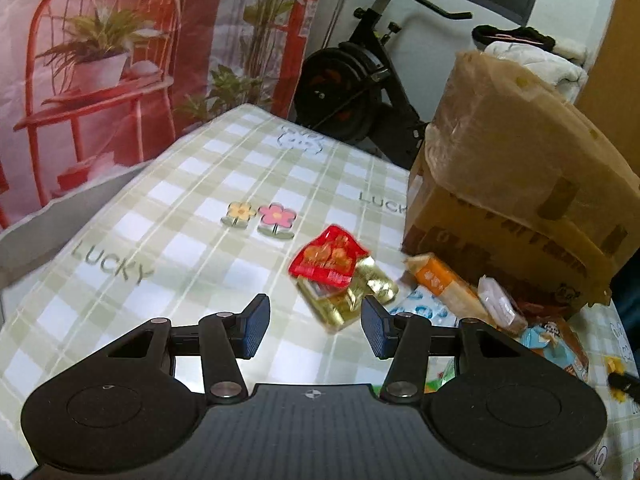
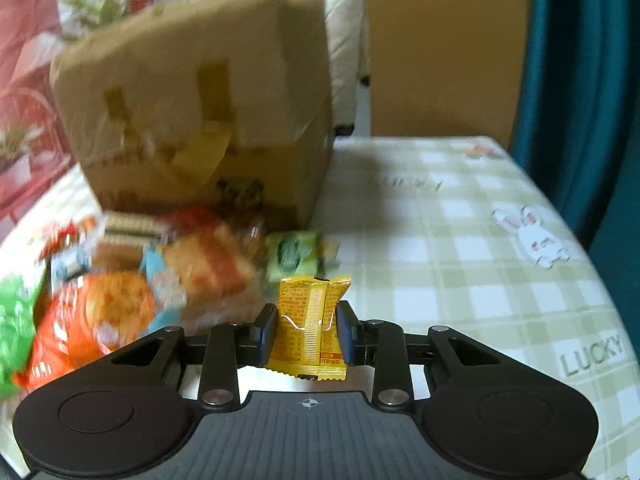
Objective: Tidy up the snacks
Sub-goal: 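Grasp the red snack packet with the left tool while the right tool grasps the small yellow packet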
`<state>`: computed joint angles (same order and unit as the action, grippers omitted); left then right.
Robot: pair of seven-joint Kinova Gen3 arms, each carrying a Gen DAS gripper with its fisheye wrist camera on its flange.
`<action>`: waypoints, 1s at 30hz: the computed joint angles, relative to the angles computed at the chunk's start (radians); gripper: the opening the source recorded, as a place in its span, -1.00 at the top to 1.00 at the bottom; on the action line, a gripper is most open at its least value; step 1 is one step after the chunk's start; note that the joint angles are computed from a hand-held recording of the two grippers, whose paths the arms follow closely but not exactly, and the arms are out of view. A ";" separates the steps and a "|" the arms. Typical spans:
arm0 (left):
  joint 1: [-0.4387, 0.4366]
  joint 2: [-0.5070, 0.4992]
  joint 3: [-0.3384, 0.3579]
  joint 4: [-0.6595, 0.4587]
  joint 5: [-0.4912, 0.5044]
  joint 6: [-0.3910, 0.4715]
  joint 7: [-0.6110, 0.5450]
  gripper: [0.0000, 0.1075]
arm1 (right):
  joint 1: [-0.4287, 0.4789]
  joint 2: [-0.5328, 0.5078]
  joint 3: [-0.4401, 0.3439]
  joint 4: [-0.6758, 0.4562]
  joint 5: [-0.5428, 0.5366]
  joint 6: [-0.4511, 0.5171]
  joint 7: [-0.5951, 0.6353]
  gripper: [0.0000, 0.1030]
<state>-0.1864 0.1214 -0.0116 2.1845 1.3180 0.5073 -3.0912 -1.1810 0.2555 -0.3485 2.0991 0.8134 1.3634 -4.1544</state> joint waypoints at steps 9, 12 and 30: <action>0.007 0.139 0.055 -0.203 -0.082 0.057 -0.085 -0.16 | 0.044 -0.030 0.007 -0.031 0.150 0.012 0.079 0.44; 0.000 0.206 0.094 -0.261 -0.105 0.059 -0.085 -0.39 | 0.067 -0.021 0.017 -0.052 0.182 -0.003 0.112 0.44; -0.052 0.386 0.262 -0.364 -0.406 -0.068 0.110 -0.43 | 0.108 -0.007 0.044 -0.062 0.168 -0.088 0.150 0.44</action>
<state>-0.2386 0.5078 0.2502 1.8203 0.9116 0.4389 -2.9815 -1.0730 0.2486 -0.3042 2.0374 0.9818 1.2754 -4.0040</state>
